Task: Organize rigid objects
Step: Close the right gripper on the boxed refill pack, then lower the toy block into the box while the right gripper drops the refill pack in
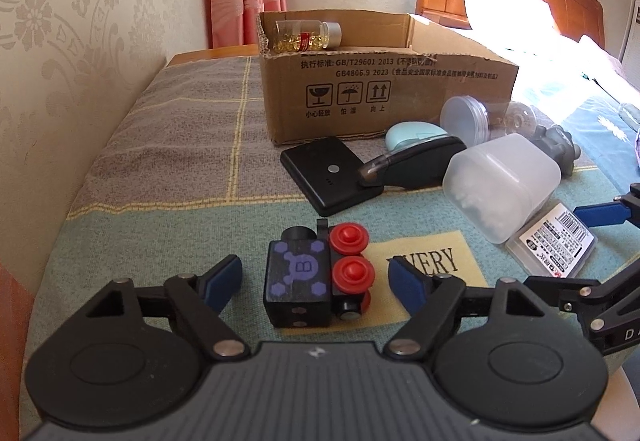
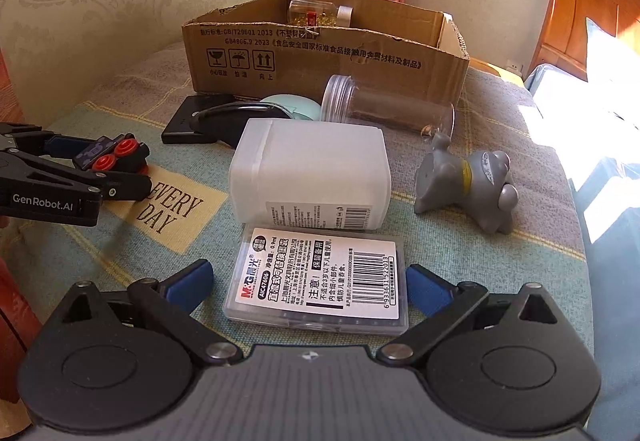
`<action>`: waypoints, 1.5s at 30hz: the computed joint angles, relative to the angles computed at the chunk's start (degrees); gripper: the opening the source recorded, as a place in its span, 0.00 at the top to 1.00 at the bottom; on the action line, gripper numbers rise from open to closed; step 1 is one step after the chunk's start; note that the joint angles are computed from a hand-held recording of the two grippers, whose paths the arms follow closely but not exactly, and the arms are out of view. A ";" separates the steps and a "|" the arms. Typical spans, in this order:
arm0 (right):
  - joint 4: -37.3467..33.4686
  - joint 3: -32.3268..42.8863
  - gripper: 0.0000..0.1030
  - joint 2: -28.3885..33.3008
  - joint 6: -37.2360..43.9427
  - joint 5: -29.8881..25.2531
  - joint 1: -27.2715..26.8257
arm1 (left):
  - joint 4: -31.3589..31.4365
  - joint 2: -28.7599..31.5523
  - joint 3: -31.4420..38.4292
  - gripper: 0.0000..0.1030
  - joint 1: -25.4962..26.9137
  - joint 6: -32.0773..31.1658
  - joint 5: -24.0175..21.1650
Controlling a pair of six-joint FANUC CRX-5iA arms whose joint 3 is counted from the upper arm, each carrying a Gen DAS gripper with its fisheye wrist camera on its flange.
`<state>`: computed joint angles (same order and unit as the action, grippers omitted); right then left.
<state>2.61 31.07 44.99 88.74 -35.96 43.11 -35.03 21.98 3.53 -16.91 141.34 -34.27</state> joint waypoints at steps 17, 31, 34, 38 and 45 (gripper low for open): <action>1.46 -1.19 0.10 -0.57 -0.46 1.60 0.33 | 1.58 0.19 0.35 0.50 0.67 -2.61 0.56; 1.73 -2.44 0.10 -2.37 0.78 1.07 0.13 | 5.65 -0.67 0.41 0.52 1.12 -8.62 -0.49; 1.63 -2.63 0.10 -2.93 1.60 0.99 -0.01 | 6.11 -1.02 0.87 0.52 1.03 -9.96 -1.35; 1.33 -3.06 0.10 -4.04 2.88 1.16 -0.32 | 7.58 -1.42 1.82 0.52 1.10 -12.40 -2.59; -1.84 -1.43 0.10 -5.31 6.97 1.60 -1.57 | 6.16 -1.76 4.93 0.52 0.74 -12.60 -2.66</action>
<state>0.77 29.64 39.68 95.71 -34.37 41.53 -28.86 20.23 8.46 -16.17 128.74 -36.94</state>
